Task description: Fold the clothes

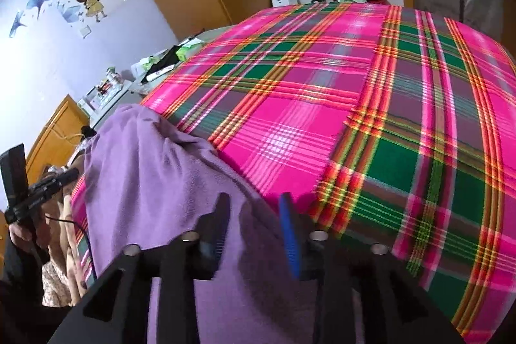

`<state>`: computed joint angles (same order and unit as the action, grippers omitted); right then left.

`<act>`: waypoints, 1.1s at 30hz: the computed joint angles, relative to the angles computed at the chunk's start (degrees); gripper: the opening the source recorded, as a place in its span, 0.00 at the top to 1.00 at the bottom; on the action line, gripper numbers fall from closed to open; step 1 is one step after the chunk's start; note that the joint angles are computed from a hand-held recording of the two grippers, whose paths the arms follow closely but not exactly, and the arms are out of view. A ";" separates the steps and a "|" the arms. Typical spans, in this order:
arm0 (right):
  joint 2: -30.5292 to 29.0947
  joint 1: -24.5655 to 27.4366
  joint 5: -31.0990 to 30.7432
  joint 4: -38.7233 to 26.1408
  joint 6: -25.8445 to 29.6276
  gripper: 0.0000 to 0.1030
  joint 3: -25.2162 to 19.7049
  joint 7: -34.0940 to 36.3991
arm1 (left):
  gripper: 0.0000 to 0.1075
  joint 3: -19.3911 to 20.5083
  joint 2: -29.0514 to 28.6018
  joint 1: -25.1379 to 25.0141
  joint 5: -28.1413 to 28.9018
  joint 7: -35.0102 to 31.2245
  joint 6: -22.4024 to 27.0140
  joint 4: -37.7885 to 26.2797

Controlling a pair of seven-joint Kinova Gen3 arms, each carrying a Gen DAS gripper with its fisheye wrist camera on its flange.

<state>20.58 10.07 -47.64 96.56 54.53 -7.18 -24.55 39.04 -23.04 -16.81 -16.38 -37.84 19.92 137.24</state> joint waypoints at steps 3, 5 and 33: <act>-0.12 -0.50 0.33 -0.01 0.24 0.66 -0.29 0.61 | 0.94 -2.98 -3.47 1.28 0.30 -0.88 4.09 -0.14; 0.32 -1.44 1.44 -0.61 0.32 0.66 -0.16 -0.31 | 0.92 -4.43 -4.82 1.82 0.64 -1.32 6.09 -0.17; 3.16 -8.43 9.26 -8.10 2.55 0.96 -1.35 -4.86 | 0.91 11.13 12.82 -7.52 -14.42 15.48 -6.95 -1.70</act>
